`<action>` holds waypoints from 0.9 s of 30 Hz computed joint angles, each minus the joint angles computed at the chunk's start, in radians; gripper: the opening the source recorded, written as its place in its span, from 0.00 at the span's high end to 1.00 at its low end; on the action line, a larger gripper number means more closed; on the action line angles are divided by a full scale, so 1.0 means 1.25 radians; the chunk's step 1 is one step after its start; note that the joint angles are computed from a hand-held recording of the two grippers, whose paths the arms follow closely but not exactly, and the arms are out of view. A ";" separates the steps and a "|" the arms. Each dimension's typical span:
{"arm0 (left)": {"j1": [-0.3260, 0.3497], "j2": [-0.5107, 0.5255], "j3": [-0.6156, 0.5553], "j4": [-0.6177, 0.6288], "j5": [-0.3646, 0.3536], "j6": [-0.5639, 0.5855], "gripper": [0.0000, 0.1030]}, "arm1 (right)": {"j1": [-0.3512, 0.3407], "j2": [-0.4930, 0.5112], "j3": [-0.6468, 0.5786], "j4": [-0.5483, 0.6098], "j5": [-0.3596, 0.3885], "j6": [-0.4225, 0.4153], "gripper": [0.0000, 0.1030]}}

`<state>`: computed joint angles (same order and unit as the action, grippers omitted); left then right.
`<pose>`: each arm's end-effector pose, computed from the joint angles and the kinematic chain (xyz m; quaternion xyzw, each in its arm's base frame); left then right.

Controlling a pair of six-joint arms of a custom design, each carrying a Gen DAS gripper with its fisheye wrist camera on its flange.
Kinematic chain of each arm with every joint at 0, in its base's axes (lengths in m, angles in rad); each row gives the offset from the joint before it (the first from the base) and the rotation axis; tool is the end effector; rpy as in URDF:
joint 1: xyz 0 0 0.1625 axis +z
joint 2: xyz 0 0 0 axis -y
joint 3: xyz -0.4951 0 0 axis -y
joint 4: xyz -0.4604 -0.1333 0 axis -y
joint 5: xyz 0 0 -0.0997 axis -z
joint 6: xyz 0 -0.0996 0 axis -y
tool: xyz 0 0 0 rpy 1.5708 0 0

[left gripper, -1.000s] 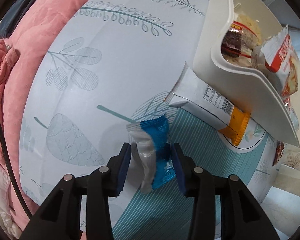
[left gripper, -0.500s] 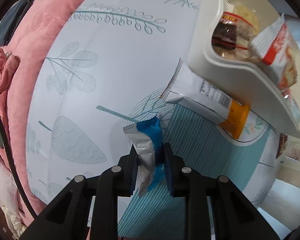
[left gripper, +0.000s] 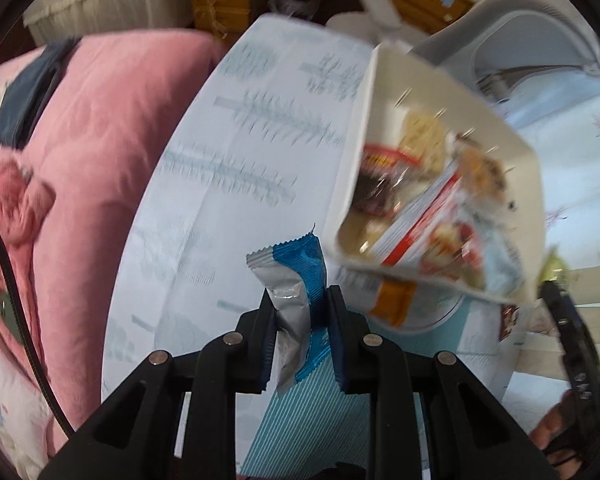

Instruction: Organize snacks

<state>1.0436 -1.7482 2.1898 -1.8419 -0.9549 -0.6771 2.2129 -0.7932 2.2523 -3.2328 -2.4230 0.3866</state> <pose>-0.0430 -0.4532 0.3560 -0.0454 0.9488 -0.1042 0.2948 0.3519 -0.3731 0.0136 0.0739 -0.9039 0.2826 0.3126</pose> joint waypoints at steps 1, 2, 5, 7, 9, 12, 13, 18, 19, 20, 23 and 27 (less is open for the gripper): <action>-0.005 0.007 -0.004 -0.020 0.001 0.019 0.79 | -0.002 0.002 -0.001 -0.009 -0.002 -0.003 0.46; -0.008 0.012 -0.009 -0.034 0.003 0.039 0.79 | -0.003 0.005 -0.002 -0.020 -0.005 -0.005 0.46; -0.011 0.037 -0.024 -0.103 -0.004 0.112 0.79 | -0.006 0.014 -0.006 -0.058 -0.013 -0.018 0.46; -0.011 0.050 -0.024 -0.156 -0.012 0.162 0.79 | -0.007 0.019 -0.008 -0.074 -0.018 -0.020 0.46; -0.011 0.067 -0.025 -0.199 -0.024 0.201 0.79 | -0.010 0.018 -0.011 -0.075 -0.021 -0.017 0.46; -0.009 0.095 -0.025 -0.257 -0.051 0.241 0.79 | -0.013 0.016 -0.012 -0.060 -0.028 -0.002 0.46; -0.009 0.103 -0.029 -0.261 -0.059 0.248 0.79 | -0.014 0.014 -0.011 -0.054 -0.030 0.005 0.46; -0.008 0.129 -0.031 -0.284 -0.096 0.274 0.69 | -0.020 0.002 0.001 -0.032 -0.037 0.052 0.46; -0.009 0.130 -0.028 -0.292 -0.099 0.279 0.65 | -0.021 -0.001 0.003 -0.025 -0.037 0.063 0.46; -0.010 0.131 -0.024 -0.301 -0.099 0.284 0.58 | -0.021 -0.004 0.006 -0.021 -0.038 0.072 0.46; -0.018 0.126 -0.020 -0.299 -0.095 0.287 0.37 | -0.019 -0.009 0.013 -0.010 -0.041 0.092 0.44; -0.022 0.112 -0.015 -0.284 -0.091 0.267 0.32 | -0.015 -0.017 0.027 -0.001 -0.045 0.121 0.35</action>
<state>1.0157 -1.6081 2.1712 -2.1968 -1.0684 -0.3430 2.1948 -0.8140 2.2865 -3.2340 -2.4788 0.5382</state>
